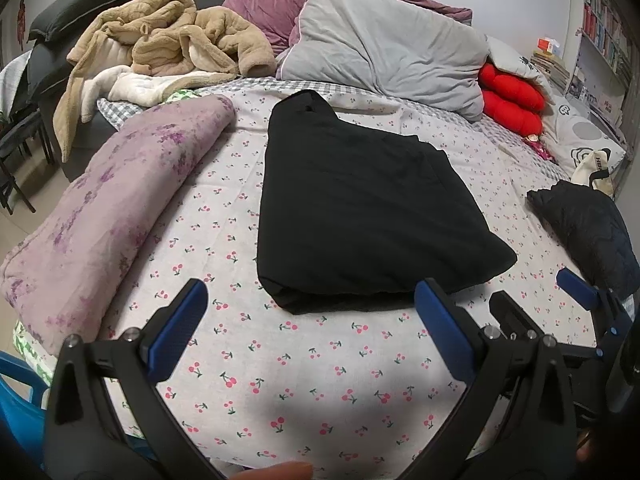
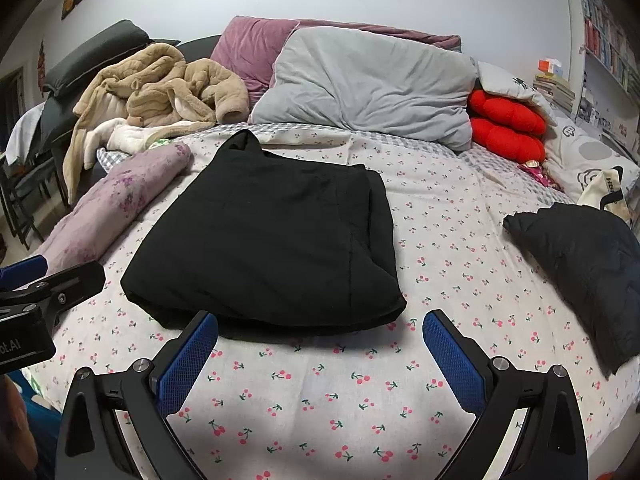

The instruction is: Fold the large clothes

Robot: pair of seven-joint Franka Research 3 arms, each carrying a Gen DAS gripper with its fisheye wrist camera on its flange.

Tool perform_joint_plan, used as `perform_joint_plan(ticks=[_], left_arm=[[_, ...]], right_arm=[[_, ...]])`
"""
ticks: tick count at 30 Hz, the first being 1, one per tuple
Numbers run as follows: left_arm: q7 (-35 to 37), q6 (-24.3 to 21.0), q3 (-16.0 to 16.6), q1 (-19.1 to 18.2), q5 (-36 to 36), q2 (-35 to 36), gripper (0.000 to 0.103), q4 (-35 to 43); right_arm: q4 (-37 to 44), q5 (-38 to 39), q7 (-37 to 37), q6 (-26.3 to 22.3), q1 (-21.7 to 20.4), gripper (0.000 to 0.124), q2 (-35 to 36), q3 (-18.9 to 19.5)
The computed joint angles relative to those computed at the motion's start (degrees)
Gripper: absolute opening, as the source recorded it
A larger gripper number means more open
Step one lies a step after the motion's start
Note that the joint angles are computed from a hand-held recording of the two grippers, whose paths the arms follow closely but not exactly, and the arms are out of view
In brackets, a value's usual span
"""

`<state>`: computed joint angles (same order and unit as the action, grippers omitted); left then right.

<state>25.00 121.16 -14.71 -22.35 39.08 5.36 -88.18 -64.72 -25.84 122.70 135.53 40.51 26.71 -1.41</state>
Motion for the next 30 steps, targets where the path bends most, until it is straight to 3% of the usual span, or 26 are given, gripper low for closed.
perform_joint_plan(ticks=[30], left_arm=[[-0.43, 2.53, -0.07, 0.55, -0.98, -0.65, 0.103, -1.26]], right_arm=[[2.52, 0.22, 0.04, -2.51, 0.34, 0.103, 1.66, -0.52]])
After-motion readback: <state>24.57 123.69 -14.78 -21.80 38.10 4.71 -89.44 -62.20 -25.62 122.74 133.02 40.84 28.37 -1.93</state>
